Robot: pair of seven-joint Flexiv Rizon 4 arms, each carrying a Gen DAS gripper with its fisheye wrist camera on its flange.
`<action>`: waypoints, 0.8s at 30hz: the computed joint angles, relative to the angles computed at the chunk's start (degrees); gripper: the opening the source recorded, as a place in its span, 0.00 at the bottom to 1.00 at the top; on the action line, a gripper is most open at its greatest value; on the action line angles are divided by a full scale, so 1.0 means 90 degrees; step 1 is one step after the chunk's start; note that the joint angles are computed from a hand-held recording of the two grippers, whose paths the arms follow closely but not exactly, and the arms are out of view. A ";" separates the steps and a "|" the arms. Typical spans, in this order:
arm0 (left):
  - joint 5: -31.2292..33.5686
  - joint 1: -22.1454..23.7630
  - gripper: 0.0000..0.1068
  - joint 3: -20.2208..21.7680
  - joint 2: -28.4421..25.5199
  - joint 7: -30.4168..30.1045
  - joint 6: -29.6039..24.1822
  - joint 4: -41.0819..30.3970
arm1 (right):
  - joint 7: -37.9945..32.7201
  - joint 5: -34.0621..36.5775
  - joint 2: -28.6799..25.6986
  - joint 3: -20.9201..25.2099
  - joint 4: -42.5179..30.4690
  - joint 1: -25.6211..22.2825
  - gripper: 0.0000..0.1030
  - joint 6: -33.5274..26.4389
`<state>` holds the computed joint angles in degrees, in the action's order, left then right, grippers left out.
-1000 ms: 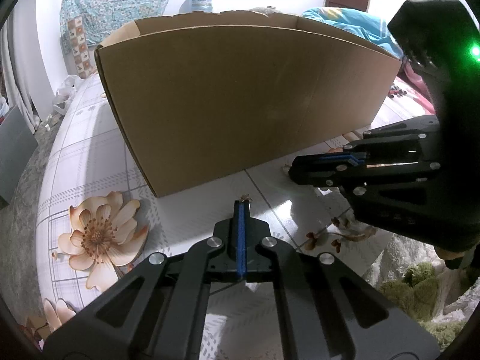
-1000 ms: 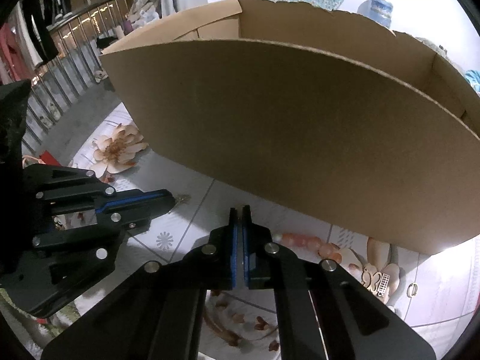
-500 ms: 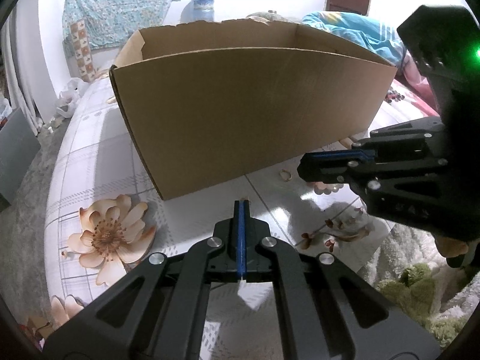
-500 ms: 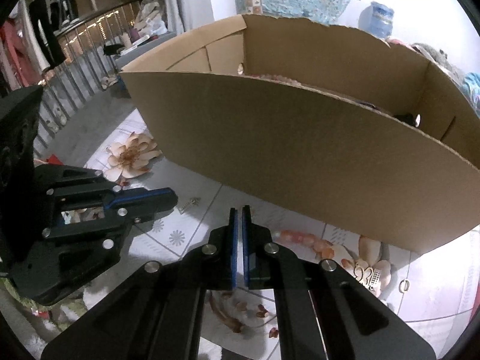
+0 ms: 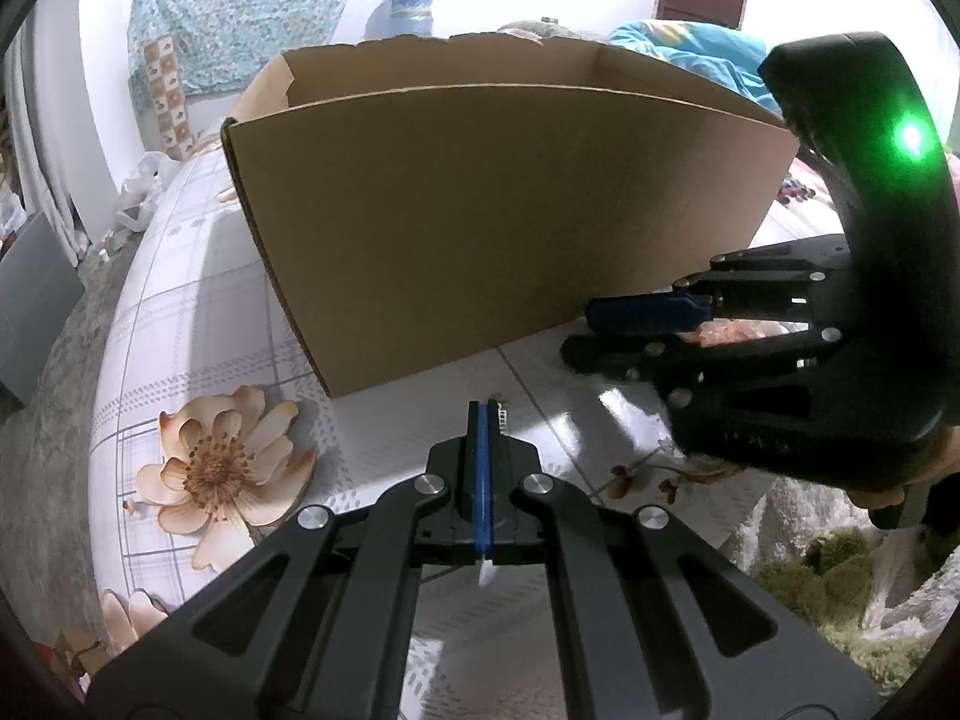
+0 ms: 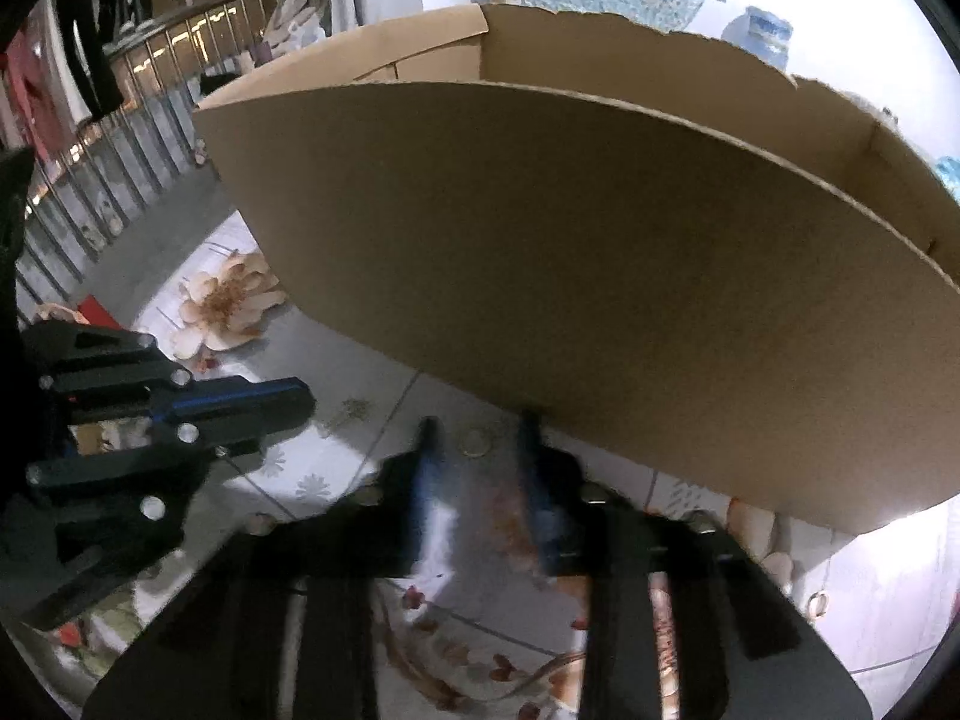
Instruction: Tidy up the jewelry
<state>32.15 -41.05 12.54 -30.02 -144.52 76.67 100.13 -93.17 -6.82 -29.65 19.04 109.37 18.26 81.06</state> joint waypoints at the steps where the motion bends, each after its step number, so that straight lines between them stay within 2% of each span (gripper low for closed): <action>1: -0.0004 0.0013 0.00 -0.0005 0.0001 -0.0001 0.0007 0.0011 | -0.0074 0.0084 -0.0025 0.0150 -0.0063 -0.0127 0.11 -0.0092; 4: -0.0006 0.0031 0.00 0.0004 0.0011 -0.0021 0.0036 0.0050 | -0.0073 0.0111 -0.0014 0.0089 -0.0041 -0.0074 0.10 -0.0047; 7: 0.0011 0.0025 0.00 0.0027 0.0026 -0.0052 0.0060 0.0078 | -0.0161 0.0289 -0.0037 0.0275 -0.0094 -0.0240 0.10 -0.0118; 8: 0.0027 0.0011 0.00 0.0044 0.0031 -0.0072 0.0066 0.0081 | -0.0221 0.0382 -0.0041 0.0377 -0.0126 -0.0331 0.03 -0.0143; 9: 0.0029 0.0011 0.00 0.0049 0.0025 -0.0089 0.0073 0.0078 | -0.0230 0.0426 -0.0041 0.0398 -0.0155 -0.0336 0.01 -0.0204; 14: -0.0145 0.0143 0.00 -0.0040 0.0046 -0.0007 0.0355 0.0221 | -0.0309 0.0566 0.0002 0.0368 -0.0148 -0.0305 0.01 -0.0238; 15: -0.0215 0.0175 0.01 -0.0068 0.0040 0.0047 0.0386 0.0244 | -0.0338 0.0588 -0.0001 0.0376 -0.0160 -0.0312 0.01 -0.0247; 17: -0.0352 0.0189 0.12 -0.0086 0.0012 0.0130 0.0405 0.0258 | -0.0377 0.0641 0.0027 0.0389 -0.0141 -0.0321 0.01 -0.0230; 20: -0.0472 0.0153 0.20 -0.0058 -0.0035 0.0279 0.0362 0.0223 | -0.0418 0.0702 0.0043 0.0395 -0.0119 -0.0326 0.01 -0.0187; 24: -0.0534 0.0027 0.23 0.0030 -0.0154 0.0459 0.0122 0.0030 | -0.0538 0.0841 0.0075 0.0524 -0.0129 -0.0450 0.01 -0.0219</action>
<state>27.35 -40.81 12.80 -31.41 -140.38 77.77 100.40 -98.01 0.75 -28.97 23.75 108.21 14.21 79.09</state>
